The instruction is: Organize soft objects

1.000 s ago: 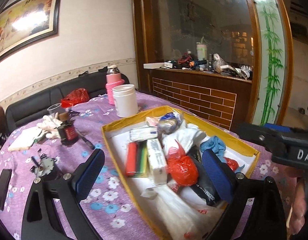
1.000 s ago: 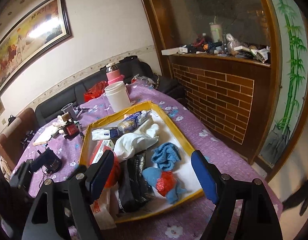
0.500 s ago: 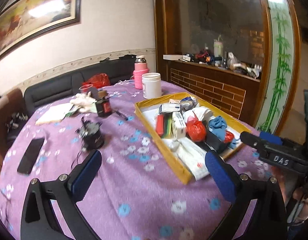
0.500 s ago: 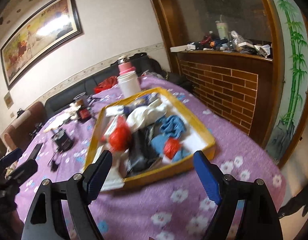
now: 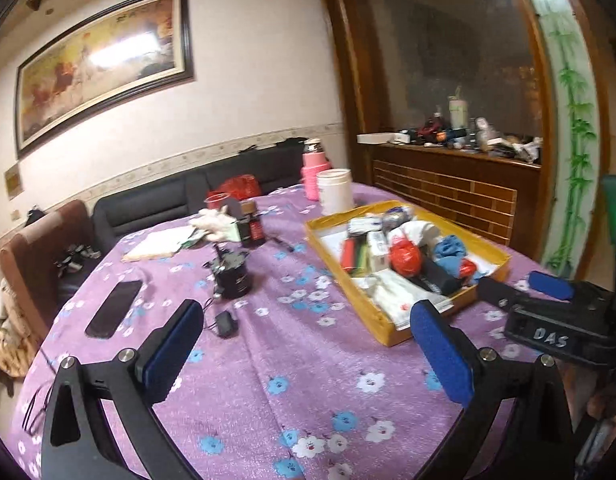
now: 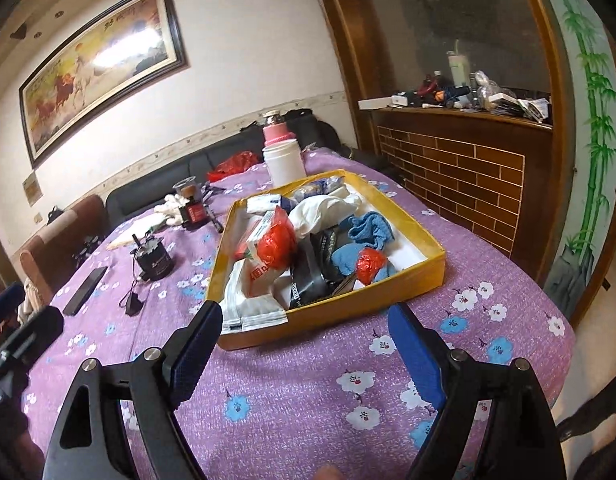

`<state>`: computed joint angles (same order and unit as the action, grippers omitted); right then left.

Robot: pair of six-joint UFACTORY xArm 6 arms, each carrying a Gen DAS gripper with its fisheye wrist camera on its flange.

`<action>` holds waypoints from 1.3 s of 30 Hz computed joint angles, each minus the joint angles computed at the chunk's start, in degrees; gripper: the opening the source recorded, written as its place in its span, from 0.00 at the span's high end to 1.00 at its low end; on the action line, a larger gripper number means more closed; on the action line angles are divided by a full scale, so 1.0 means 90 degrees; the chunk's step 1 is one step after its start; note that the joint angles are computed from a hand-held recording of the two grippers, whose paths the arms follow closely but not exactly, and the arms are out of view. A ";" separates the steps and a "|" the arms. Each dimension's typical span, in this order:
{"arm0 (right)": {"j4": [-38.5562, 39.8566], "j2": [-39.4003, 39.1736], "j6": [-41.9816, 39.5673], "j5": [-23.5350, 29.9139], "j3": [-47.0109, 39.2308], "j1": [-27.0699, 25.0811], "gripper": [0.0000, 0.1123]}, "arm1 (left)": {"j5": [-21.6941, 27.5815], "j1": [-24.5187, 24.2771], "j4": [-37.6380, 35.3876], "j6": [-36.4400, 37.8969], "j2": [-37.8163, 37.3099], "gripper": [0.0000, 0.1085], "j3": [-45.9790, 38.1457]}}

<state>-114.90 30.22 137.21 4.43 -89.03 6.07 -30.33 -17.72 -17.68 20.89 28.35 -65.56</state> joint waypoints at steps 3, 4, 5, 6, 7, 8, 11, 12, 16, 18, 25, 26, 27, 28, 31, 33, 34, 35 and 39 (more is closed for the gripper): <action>-0.0246 0.0015 0.0390 0.0002 -0.0021 0.0013 0.21 | 0.0575 -0.0124 -0.0778 0.0580 0.0164 0.05 -0.0314; -0.0148 0.0012 0.0289 0.0024 0.0000 0.0014 0.21 | 0.0776 -0.0207 -0.1330 0.1070 0.0238 0.05 -0.0489; -0.0107 0.0009 0.0243 0.0021 0.0007 0.0011 0.21 | 0.0905 -0.0270 -0.1807 0.1514 0.0296 0.05 -0.0628; -0.0197 0.0005 0.0345 0.0004 -0.0001 0.0014 0.21 | 0.1002 -0.0315 -0.2195 0.1864 0.0361 0.05 -0.0762; -0.0227 -0.0004 0.0379 0.0006 0.0003 0.0017 0.21 | 0.0983 -0.0334 -0.2317 0.1948 0.0392 0.05 -0.0792; -0.0239 -0.0013 0.0380 0.0018 0.0013 0.0024 0.21 | 0.0939 -0.0339 -0.2323 0.1932 0.0390 0.05 -0.0759; -0.0245 -0.0047 0.0370 0.0075 0.0048 0.0045 0.21 | 0.0816 -0.0372 -0.2370 0.1983 0.0404 0.05 -0.0731; -0.0207 -0.0049 0.0319 0.0080 0.0050 0.0048 0.21 | 0.0757 -0.0391 -0.2409 0.2030 0.0421 0.05 -0.0733; -0.0204 -0.0018 0.0285 0.0039 0.0018 0.0054 0.21 | 0.0628 -0.0490 -0.2764 0.2415 0.0498 0.05 -0.0815; -0.0160 -0.0015 0.0227 0.0036 0.0022 0.0056 0.21 | 0.0581 -0.0531 -0.2893 0.2565 0.0535 0.05 -0.0860; -0.0185 -0.0036 0.0251 0.0076 0.0054 0.0051 0.21 | 0.0632 -0.0550 -0.2906 0.2614 0.0563 0.05 -0.0891; -0.0194 -0.0032 0.0267 0.0068 0.0047 0.0049 0.21 | 0.0636 -0.0556 -0.2952 0.2650 0.0569 0.05 -0.0902; -0.0190 -0.0040 0.0266 0.0084 0.0059 0.0054 0.21 | 0.0640 -0.0556 -0.2981 0.2674 0.0584 0.05 -0.0922; -0.0167 -0.0041 0.0237 0.0099 0.0065 0.0058 0.21 | 0.0648 -0.0558 -0.3024 0.2714 0.0594 0.05 -0.0941; -0.0051 -0.0004 0.0094 0.0071 0.0040 0.0060 0.21 | 0.0637 -0.0571 -0.3128 0.2821 0.0627 0.05 -0.0984; 0.0052 0.0021 -0.0042 0.0057 0.0024 0.0065 0.21 | 0.0618 -0.0586 -0.3237 0.2933 0.0653 0.05 -0.1024; 0.0068 0.0030 -0.0069 0.0049 0.0013 0.0063 0.21 | 0.0610 -0.0588 -0.3263 0.2956 0.0667 0.05 -0.1041; 0.0058 0.0029 -0.0062 0.0057 0.0012 0.0068 0.21 | 0.0597 -0.0590 -0.3274 0.2962 0.0673 0.05 -0.1045; 0.0030 0.0019 -0.0018 0.0076 0.0026 0.0072 0.21 | 0.0569 -0.0616 -0.3422 0.3100 0.0695 0.05 -0.1080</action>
<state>-114.63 30.39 137.05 5.11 -88.79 6.72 -25.21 -23.27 -48.49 48.79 34.60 -75.27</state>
